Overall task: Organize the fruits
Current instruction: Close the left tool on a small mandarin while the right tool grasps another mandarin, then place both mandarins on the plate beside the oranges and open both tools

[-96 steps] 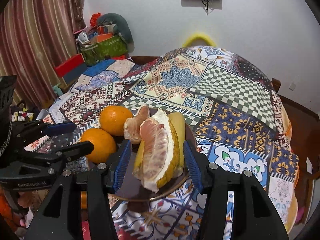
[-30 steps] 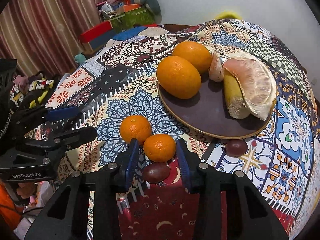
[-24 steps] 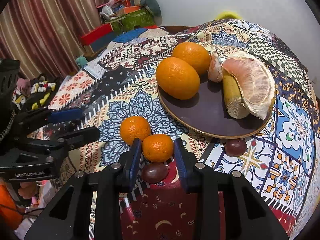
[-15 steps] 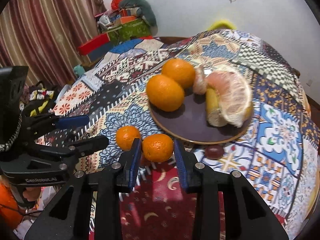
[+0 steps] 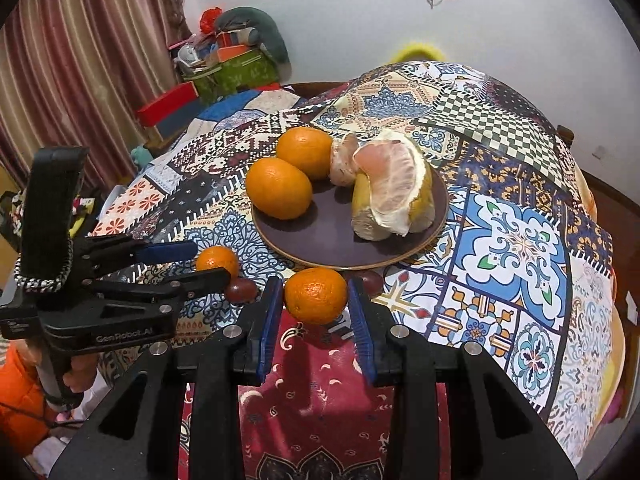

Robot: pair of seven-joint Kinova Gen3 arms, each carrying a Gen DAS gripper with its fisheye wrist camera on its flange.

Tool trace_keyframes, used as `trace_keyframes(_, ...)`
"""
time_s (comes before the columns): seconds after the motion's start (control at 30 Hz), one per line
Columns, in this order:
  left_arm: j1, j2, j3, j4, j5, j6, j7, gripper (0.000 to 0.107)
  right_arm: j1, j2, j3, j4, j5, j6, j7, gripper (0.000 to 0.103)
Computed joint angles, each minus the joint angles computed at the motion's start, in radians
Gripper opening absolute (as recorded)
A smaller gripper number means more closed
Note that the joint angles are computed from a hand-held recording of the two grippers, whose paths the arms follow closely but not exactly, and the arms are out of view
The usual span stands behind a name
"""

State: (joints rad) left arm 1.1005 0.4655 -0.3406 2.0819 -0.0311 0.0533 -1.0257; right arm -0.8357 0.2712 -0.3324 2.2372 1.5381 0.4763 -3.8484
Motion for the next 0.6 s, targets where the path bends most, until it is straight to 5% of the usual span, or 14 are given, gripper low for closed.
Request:
trace_keyframes(0.17, -0.071, -0.008, 0.071, 0.003, 0.009, -0.01, -0.024, 0.037, 0.005, -0.007, -0.006, 0.012, 0.025, 0.002, -0.029, 0.031)
trace_keyframes(0.6, 0.099, -0.033, -0.095, 0.005, -0.031, 0.012, 0.034, 0.036, 0.024, -0.018, -0.026, 0.019, 0.057, 0.021, -0.055, 0.031)
